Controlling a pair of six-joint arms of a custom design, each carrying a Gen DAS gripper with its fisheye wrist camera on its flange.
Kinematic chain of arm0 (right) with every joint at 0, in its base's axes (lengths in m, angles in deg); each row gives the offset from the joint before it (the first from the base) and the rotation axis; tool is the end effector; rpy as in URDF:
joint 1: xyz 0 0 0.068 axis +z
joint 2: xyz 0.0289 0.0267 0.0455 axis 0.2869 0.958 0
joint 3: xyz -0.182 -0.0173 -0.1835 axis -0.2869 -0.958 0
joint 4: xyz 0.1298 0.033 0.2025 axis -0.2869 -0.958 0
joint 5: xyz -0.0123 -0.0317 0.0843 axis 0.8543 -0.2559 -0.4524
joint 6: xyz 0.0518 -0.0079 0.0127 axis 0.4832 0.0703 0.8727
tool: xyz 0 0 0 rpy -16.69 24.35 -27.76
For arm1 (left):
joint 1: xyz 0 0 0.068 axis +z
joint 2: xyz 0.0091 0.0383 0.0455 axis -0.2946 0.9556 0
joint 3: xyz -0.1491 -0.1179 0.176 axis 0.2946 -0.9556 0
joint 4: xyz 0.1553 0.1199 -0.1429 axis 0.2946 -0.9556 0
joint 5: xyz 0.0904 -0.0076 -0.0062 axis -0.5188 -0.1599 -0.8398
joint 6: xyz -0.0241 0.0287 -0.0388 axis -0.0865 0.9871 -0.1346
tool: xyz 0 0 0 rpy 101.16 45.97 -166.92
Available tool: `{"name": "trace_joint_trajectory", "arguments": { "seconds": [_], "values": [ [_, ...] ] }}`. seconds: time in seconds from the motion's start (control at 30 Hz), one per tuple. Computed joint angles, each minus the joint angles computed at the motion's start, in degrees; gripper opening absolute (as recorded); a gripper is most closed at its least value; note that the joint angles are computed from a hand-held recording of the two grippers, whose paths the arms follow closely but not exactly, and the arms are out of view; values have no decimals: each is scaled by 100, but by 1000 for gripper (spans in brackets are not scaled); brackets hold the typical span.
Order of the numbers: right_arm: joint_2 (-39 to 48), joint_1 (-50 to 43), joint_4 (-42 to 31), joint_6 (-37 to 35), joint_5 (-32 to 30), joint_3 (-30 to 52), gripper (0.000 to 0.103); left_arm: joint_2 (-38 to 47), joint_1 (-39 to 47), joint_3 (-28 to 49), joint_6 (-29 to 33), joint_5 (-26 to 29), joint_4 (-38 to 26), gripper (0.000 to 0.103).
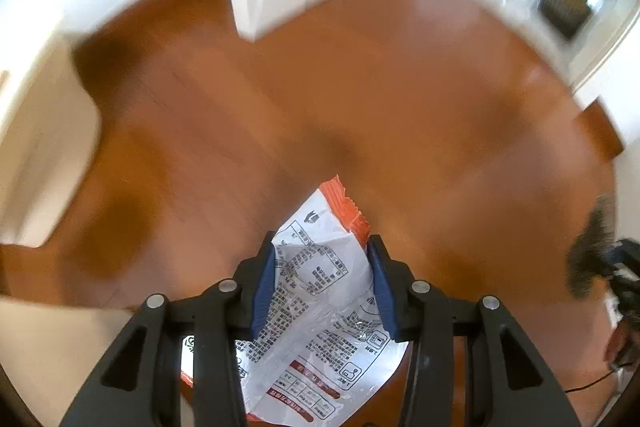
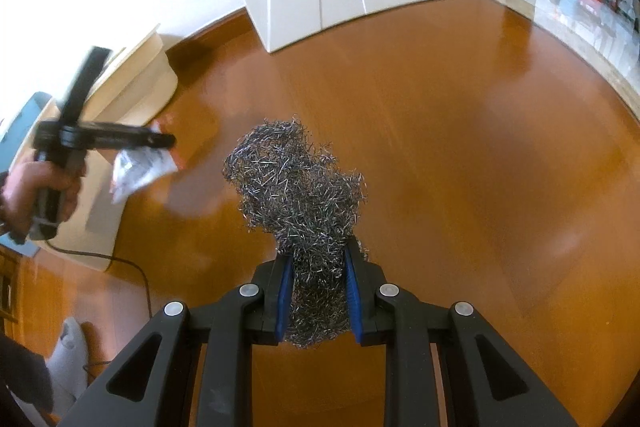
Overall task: Collect trash
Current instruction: 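Carry the wrapper and scrubber over the wastebasket and open both tools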
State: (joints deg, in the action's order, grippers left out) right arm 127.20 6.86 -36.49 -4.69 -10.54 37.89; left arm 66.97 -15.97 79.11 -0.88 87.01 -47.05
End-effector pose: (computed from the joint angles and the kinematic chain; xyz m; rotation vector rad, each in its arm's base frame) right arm 0.2281 -0.0257 0.1520 -0.2403 2.5650 0.3638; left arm 0.3635 0.0005 0.1435 0.2763 2.7152 -0.2153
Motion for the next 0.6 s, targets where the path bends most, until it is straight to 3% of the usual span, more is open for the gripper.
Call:
{"name": "trace_joint_trajectory", "arguments": {
  "seconds": [0.1, 0.23, 0.37, 0.53, 0.6],
  "values": [
    [-859, 144, -1071, 48, 22, 427, 25, -1504, 398, -101, 120, 252, -732, 42],
    [-1703, 675, -2690, 214, 204, 1617, 25, -3037, 1293, 384, 367, 399, -1704, 42],
    [-1938, 1652, -3948, 550, 607, 3198, 27, -2787, 2609, 1366, 731, 698, -2566, 42],
    [-1440, 3077, -5149, 1229, 1180, 5316, 27, -2217, 3729, 1548, 1214, 487, -2720, 43],
    [-1134, 3858, -5509, 1558, 1616, 6069, 27, -1896, 3870, 1519, 1261, 302, -2481, 43]
  ]
}}
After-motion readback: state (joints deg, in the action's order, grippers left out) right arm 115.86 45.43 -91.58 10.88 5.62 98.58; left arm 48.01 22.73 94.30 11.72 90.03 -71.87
